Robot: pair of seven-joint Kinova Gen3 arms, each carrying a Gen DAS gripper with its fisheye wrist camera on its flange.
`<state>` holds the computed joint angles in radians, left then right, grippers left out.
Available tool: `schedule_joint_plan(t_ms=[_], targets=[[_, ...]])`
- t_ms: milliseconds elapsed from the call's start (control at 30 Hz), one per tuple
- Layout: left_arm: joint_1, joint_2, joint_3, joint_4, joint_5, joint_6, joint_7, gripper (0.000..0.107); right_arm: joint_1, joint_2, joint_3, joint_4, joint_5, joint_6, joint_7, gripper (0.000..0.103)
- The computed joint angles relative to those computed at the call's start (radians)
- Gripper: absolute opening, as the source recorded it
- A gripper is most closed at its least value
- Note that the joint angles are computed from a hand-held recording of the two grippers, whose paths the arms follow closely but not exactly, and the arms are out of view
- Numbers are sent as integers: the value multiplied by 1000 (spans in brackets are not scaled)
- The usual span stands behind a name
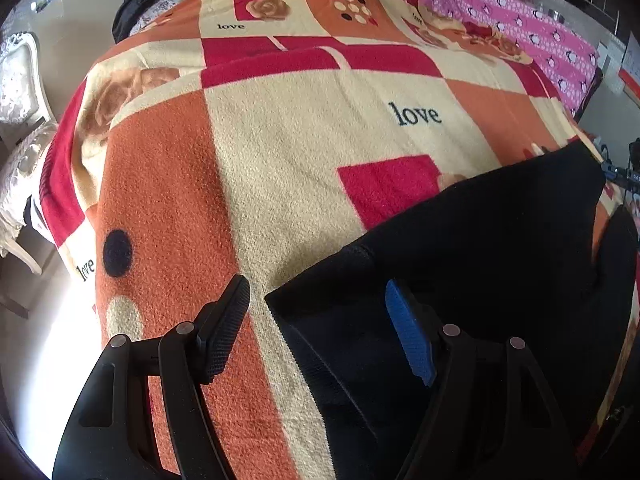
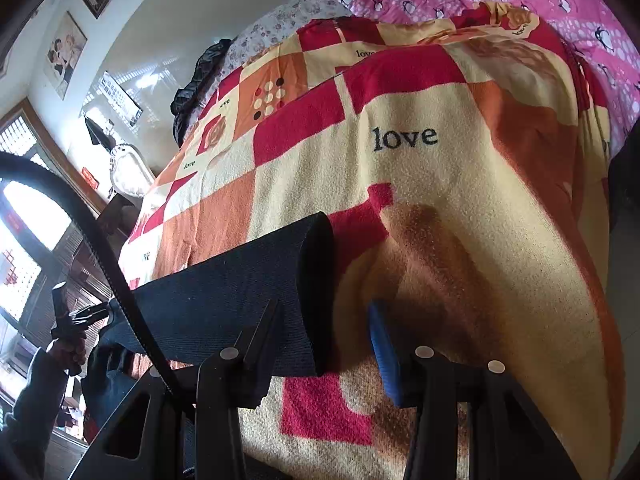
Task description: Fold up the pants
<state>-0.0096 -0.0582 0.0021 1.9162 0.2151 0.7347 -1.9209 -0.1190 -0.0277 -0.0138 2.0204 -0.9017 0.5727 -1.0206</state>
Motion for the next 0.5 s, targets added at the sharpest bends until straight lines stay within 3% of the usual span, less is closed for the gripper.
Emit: schedule_joint_plan(t_ms=[167, 233, 333, 400, 500], targets=[[-21, 29, -23, -13, 93, 14, -103, 71, -3, 1, -2, 0, 1, -4, -4, 42], [-32, 32, -27, -7, 139, 18, -147, 63, -1, 0, 1, 3, -9, 0, 6, 42], [-36, 21, -23, 0, 164, 30, -171, 43, -1, -2, 1, 7, -19, 0, 14, 42], [-30, 7, -13, 2, 146, 36, -152, 22, 0, -3, 3, 9, -27, 3, 22, 42], [-5, -24, 14, 10, 64, 18, -80, 13, 3, -4, 8, 15, -54, 9, 46, 42]])
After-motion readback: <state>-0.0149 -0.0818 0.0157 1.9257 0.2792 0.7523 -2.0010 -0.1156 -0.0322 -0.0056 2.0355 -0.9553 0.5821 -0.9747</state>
